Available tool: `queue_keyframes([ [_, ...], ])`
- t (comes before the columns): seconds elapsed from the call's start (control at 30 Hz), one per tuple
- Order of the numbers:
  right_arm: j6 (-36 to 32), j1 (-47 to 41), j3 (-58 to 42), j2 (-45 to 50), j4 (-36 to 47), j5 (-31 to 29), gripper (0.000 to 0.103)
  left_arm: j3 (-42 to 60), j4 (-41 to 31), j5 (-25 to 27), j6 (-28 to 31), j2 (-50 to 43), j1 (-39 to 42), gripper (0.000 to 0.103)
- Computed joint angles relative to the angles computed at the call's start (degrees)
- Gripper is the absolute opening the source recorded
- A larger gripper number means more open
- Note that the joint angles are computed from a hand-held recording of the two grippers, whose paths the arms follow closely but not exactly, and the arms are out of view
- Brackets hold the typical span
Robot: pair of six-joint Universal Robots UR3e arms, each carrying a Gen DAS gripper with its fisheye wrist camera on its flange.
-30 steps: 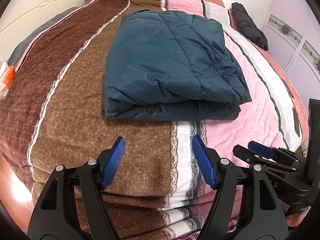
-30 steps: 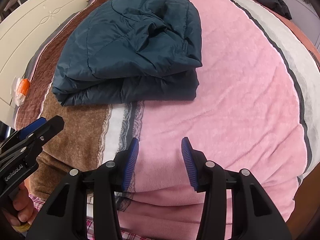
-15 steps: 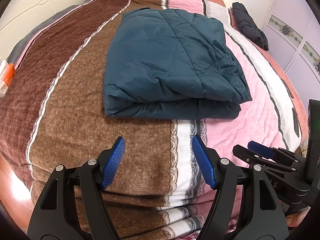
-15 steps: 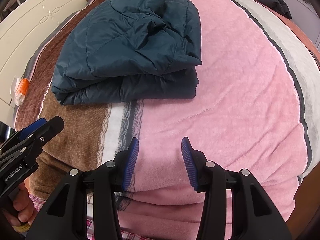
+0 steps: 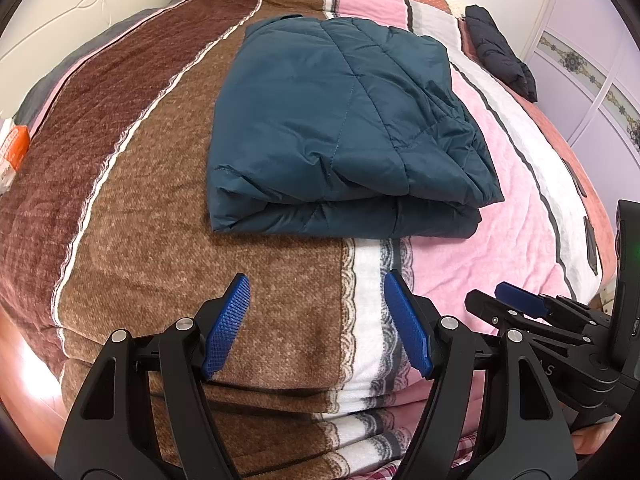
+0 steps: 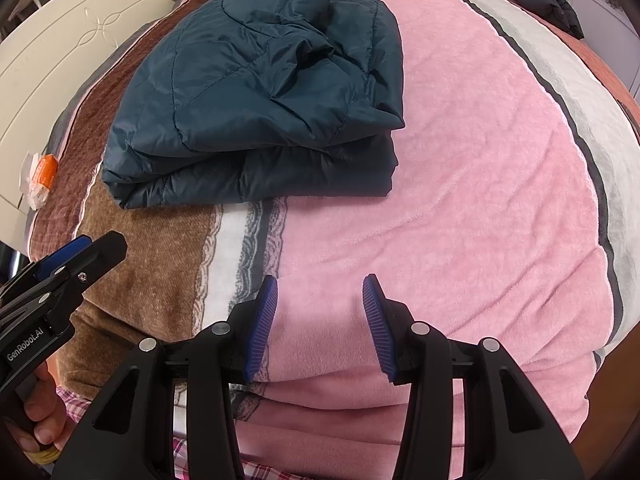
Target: Fold large clothes
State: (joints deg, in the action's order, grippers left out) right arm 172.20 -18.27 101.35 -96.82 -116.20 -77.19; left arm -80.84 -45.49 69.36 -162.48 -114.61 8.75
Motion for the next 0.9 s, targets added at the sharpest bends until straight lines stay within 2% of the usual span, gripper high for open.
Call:
queue_keyframes([
  [0.9,-0.07,0.21,-0.23,-0.17,0.52,-0.32,0.046,0.25,-0.40,0.23,-0.15,-0.22,0.08,0.069],
])
